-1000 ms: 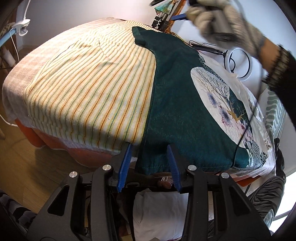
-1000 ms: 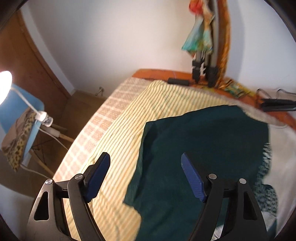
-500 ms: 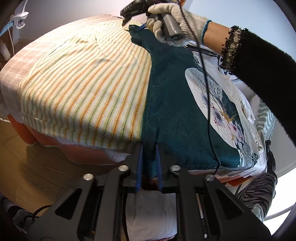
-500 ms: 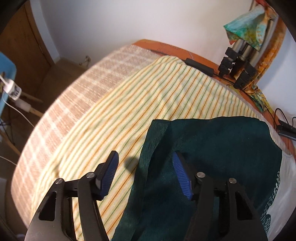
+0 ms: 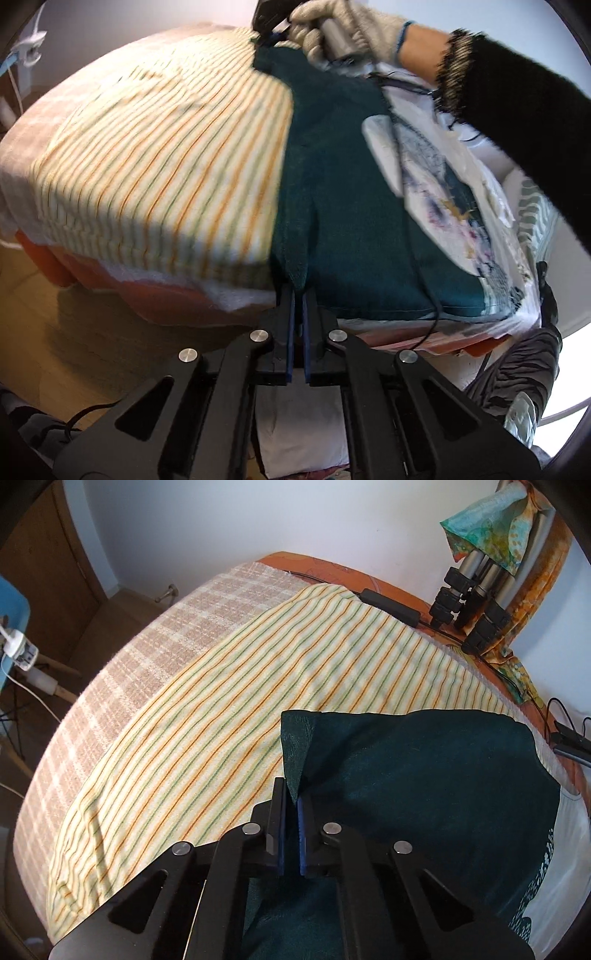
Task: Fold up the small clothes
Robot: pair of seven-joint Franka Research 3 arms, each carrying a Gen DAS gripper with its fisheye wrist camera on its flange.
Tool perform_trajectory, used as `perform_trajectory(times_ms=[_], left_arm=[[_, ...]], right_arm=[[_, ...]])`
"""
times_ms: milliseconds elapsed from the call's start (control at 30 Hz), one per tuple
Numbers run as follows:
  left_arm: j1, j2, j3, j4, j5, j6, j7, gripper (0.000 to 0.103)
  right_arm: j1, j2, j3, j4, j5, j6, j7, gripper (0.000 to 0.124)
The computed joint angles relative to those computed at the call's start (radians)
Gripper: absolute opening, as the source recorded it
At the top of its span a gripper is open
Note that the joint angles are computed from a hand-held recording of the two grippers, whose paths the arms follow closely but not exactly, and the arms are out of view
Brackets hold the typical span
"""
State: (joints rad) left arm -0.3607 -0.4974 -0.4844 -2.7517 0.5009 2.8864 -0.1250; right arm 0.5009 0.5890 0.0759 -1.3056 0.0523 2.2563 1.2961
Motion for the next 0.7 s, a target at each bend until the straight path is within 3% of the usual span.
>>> perform_trajectory(times_ms=[333, 400, 700], left_arm=[[0.052, -0.023, -0.063, 0.081, 0.095, -0.008, 0.008, 0.0], [0.072, 0.002, -0.087, 0.127, 0.13, -0.026, 0.014, 0.0], [0.064, 0.157, -0.094, 0.284, 0.263, -0.043, 0.048, 0.0]], right_arm=[[-0.118, -0.064, 0.039, -0.04, 0.182, 0.056, -0.086, 0.002], [-0.15, -0.09, 0.044, -0.067, 0.227, 0.073, -0.117, 0.002], [-0.282, -0.168, 0.032, -0.139, 0.397, 0.121, -0.225, 0.002]])
